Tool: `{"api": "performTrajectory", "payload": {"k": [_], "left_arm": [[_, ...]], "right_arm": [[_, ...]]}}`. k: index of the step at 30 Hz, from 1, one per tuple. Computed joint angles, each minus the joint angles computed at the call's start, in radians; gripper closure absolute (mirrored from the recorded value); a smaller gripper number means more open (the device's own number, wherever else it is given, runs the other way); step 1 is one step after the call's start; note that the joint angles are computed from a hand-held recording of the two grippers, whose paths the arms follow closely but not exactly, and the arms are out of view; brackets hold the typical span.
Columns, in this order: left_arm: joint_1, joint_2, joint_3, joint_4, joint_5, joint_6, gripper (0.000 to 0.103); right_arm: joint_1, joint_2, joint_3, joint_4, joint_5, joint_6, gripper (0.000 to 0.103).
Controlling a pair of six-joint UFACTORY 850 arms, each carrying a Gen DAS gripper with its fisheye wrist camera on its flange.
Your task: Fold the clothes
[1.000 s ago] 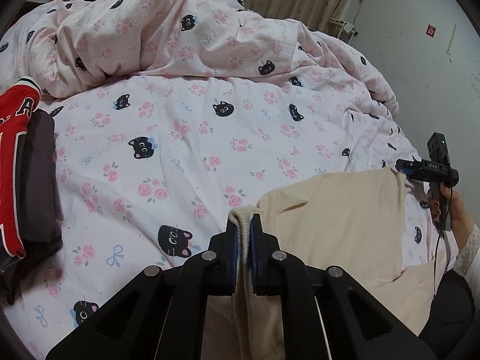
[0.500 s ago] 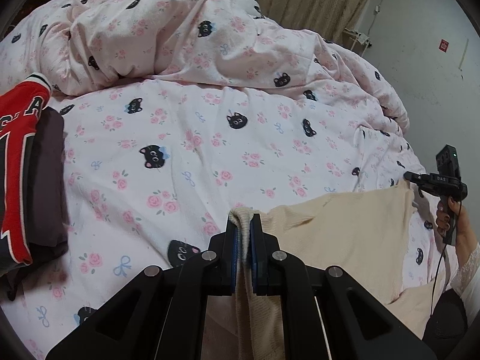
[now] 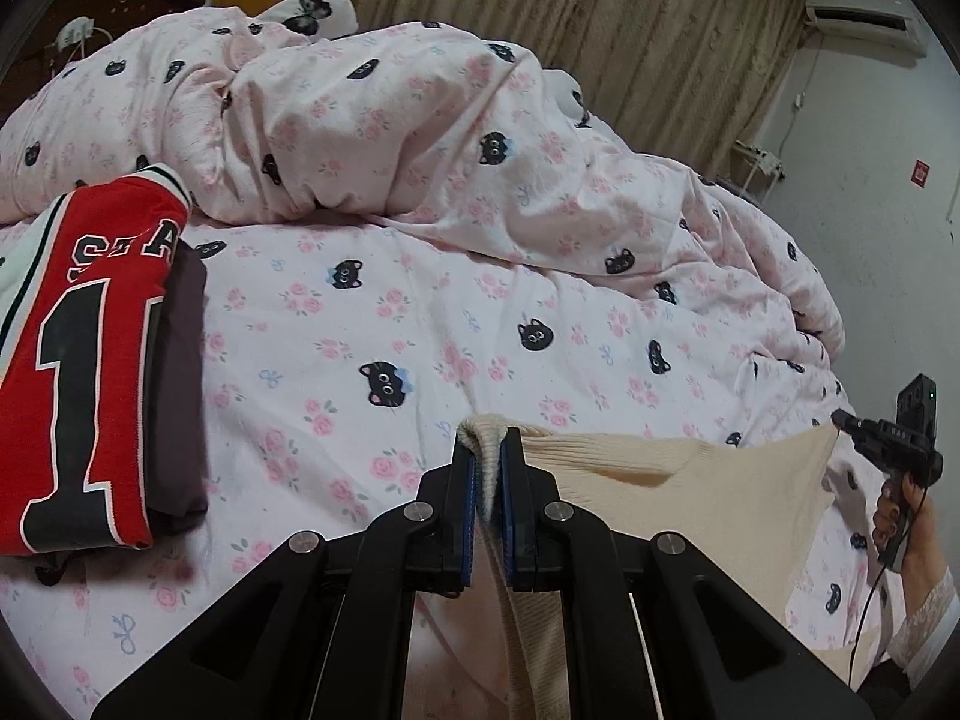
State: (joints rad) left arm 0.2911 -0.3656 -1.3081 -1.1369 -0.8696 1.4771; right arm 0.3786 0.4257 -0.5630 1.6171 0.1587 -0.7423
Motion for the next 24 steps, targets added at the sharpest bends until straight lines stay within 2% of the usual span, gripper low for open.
{"api": "performTrajectory", "payload": {"k": [7, 9, 11, 12, 13, 15, 18, 24], "left_arm": [[-0.035, -0.037, -0.014, 0.125, 0.106, -0.137, 0.097], [-0.044, -0.047, -0.019, 0.172, 0.127, -0.189, 0.094], [-0.051, -0.055, -0.022, 0.212, 0.144, -0.232, 0.092], [-0.054, -0.056, -0.022, 0.221, 0.153, -0.240, 0.088], [-0.056, -0.057, -0.021, 0.228, 0.161, -0.249, 0.086], [-0.052, -0.062, -0.027, 0.231, 0.156, -0.260, 0.084], [-0.035, -0.068, -0.038, 0.215, 0.126, -0.275, 0.075], [0.015, -0.036, -0.017, 0.159, 0.078, -0.237, 0.065]], "right_arm": [[-0.010, -0.071, -0.018, 0.213, 0.019, -0.187, 0.099], [-0.011, -0.086, -0.023, 0.257, 0.030, -0.228, 0.097], [-0.005, -0.099, -0.033, 0.386, 0.076, -0.339, 0.094], [-0.004, -0.097, -0.032, 0.413, 0.096, -0.357, 0.088], [-0.004, -0.096, -0.030, 0.432, 0.114, -0.368, 0.076], [0.001, -0.080, -0.022, 0.411, 0.149, -0.335, 0.061], [0.008, -0.045, -0.008, 0.401, 0.173, -0.313, 0.061], [0.042, 0.020, 0.014, 0.429, 0.201, -0.309, 0.061]]}}
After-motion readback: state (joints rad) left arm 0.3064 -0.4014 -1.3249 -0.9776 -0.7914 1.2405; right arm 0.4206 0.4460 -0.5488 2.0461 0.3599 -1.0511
